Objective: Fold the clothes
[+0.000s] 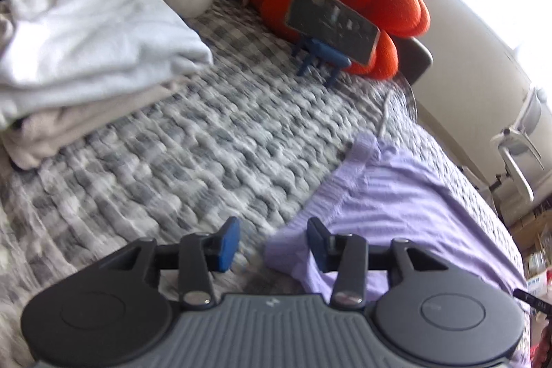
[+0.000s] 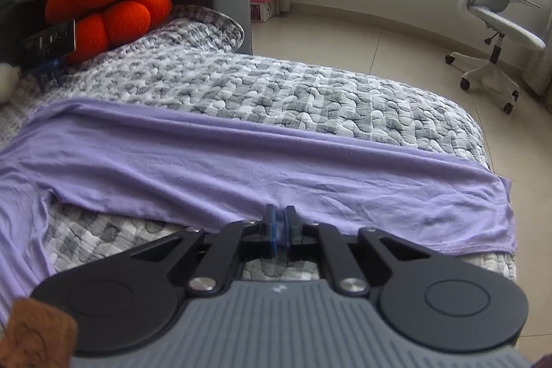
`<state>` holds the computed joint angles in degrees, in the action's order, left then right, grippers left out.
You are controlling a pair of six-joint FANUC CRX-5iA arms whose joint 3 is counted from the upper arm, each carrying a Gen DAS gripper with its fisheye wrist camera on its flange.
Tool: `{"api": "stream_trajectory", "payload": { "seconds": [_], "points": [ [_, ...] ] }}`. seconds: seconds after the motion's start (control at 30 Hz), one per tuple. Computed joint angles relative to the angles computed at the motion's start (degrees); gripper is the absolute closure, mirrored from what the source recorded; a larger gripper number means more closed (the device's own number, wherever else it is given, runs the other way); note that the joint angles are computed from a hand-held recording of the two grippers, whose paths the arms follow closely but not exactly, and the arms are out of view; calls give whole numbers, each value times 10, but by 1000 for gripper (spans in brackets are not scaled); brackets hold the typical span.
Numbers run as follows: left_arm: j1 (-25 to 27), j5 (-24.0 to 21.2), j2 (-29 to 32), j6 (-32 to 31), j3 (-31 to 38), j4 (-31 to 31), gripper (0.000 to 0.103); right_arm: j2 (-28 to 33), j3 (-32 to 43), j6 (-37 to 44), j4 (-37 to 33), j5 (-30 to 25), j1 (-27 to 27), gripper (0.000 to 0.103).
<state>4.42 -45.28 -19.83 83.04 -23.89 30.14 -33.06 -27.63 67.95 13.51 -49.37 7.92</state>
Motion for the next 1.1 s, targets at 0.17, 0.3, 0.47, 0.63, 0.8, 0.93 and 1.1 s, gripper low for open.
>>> {"api": "stream_trajectory", "payload": {
  "seconds": [0.17, 0.3, 0.47, 0.63, 0.8, 0.93, 1.1],
  "points": [
    [-12, 16, 37, -2, 44, 5, 51, -5, 11, 18, -23, 10, 12, 88],
    [-63, 27, 113, -17, 114, -7, 41, 2, 29, 88, -64, -7, 46, 87],
    [-117, 35, 210, -11, 206, -49, 34, 18, 51, 156, -124, -21, 66, 71],
    [-149, 43, 272, 49, 276, -128, 36, 33, 70, 197, -165, -30, 66, 71],
    [-173, 66, 277, 73, 286, -191, 77, 40, 70, 201, -162, -25, 74, 71],
    [-181, 85, 266, 128, 288, -256, 80, 44, 69, 208, -169, -16, 78, 71],
    [-165, 98, 262, 173, 289, -268, 80, 47, 67, 206, -164, -6, 88, 71]
  ]
}}
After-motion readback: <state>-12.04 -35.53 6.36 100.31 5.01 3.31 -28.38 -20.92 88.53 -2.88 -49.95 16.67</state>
